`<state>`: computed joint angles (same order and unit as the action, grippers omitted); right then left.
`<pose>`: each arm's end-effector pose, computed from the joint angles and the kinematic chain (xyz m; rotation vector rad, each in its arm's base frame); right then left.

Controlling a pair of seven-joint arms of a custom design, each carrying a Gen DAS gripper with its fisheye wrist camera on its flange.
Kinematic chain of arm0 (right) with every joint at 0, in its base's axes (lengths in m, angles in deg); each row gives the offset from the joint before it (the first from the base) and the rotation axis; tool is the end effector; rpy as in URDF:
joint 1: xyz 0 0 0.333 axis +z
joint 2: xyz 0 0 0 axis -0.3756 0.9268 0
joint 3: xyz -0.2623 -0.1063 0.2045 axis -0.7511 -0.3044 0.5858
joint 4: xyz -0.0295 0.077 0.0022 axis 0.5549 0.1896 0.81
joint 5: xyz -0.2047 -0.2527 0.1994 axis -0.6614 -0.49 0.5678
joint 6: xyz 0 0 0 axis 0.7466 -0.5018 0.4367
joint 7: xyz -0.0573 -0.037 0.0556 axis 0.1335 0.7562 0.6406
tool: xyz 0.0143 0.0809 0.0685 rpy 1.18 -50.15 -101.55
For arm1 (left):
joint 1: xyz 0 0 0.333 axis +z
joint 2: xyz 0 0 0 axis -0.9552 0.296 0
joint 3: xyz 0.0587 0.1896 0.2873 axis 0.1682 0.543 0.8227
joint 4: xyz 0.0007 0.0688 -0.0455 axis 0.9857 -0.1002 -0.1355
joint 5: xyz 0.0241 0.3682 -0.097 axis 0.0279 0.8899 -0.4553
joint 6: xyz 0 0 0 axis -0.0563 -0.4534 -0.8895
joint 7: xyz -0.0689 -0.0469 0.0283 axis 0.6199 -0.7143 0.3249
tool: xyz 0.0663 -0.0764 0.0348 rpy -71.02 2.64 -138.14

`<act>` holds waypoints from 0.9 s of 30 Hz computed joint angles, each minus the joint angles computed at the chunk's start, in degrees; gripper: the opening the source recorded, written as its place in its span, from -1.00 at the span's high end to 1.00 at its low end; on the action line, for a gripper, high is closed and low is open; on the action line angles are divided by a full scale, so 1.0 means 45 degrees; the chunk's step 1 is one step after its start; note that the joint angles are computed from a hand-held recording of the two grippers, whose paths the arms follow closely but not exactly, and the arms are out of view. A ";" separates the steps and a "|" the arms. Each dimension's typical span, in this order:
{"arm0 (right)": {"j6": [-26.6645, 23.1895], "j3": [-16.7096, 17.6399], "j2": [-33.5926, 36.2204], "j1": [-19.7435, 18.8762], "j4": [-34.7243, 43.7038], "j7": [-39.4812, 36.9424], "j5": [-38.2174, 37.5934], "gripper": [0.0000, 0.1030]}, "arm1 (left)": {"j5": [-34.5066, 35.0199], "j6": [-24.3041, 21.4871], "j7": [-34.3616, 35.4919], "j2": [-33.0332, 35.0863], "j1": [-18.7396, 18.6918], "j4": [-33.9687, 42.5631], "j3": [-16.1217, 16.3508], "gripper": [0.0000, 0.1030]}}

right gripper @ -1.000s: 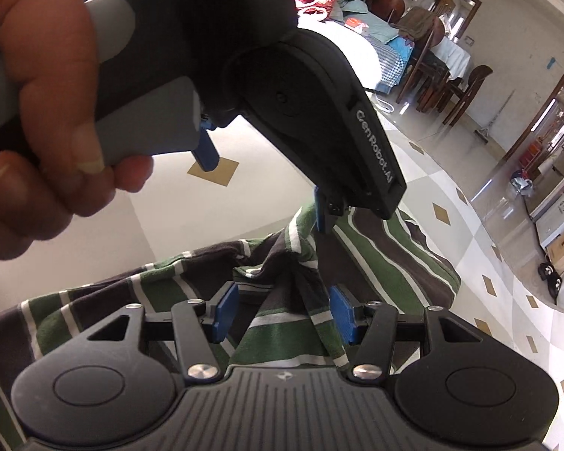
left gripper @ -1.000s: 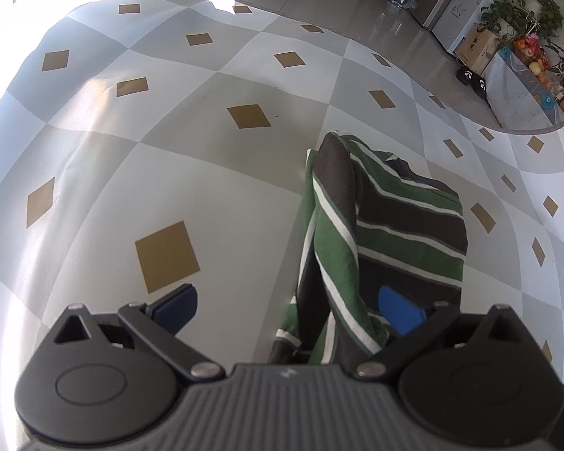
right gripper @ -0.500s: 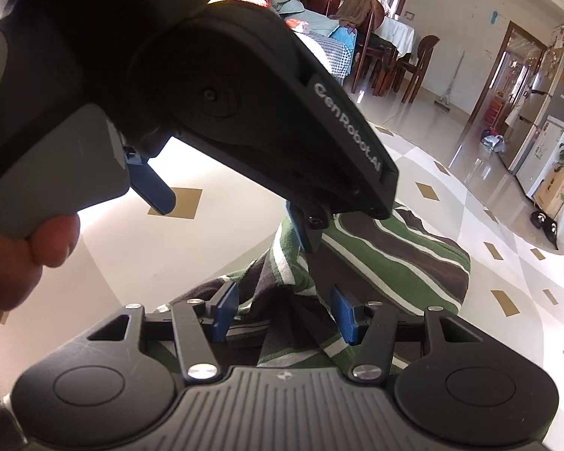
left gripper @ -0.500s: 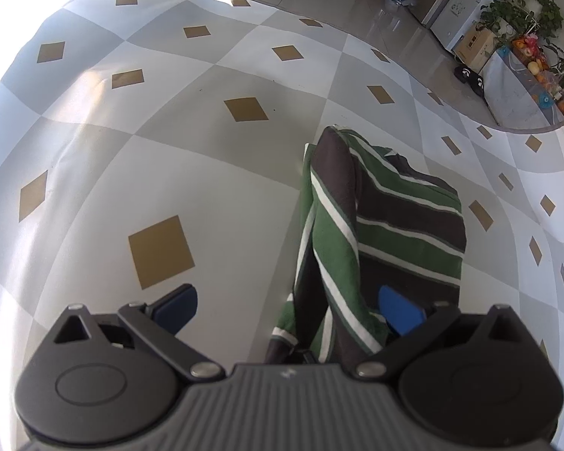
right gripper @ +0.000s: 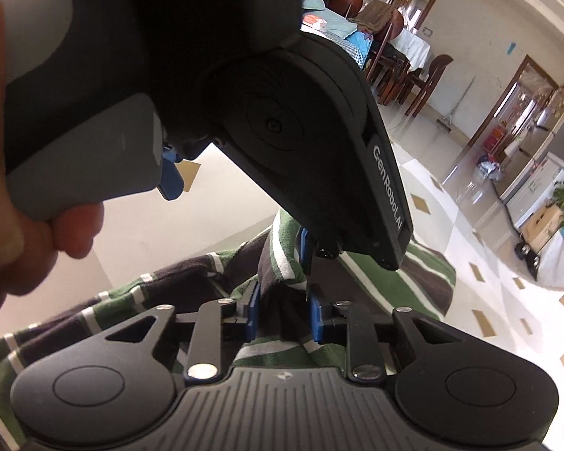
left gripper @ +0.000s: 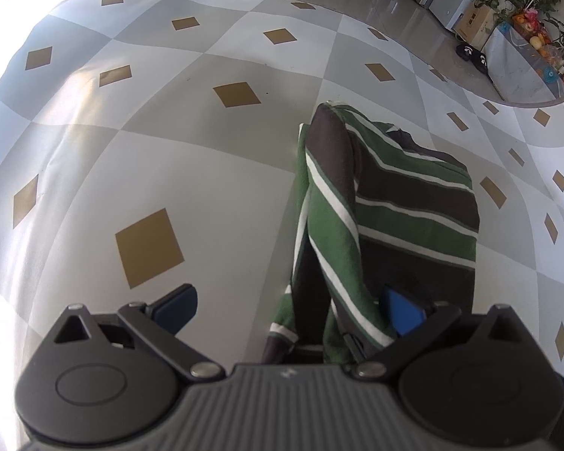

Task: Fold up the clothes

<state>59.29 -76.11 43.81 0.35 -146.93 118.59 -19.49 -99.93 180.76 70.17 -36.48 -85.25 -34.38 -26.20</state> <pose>0.3961 0.2845 0.4685 -2.1607 1.4270 -1.1554 0.5139 -0.2395 0.5346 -1.7737 2.4143 -0.7277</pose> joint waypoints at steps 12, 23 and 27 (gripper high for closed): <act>-0.3449 0.0419 0.0093 0.0691 0.0176 -0.0792 -0.2273 0.64 | -0.2347 -0.0246 0.0975 -0.0250 0.0051 0.0247 0.0196 -1.00; -0.2864 0.0222 -0.0956 0.0604 0.0035 -0.0370 -0.0320 0.64 | -0.0328 -0.0242 -0.0161 -0.0095 0.0340 -0.0137 0.0171 -1.00; -0.2430 0.0241 -0.1294 0.0325 -0.0086 -0.0285 -0.0026 0.64 | -0.0517 -0.0264 0.0305 -0.0018 0.0167 -0.0179 0.0052 -1.00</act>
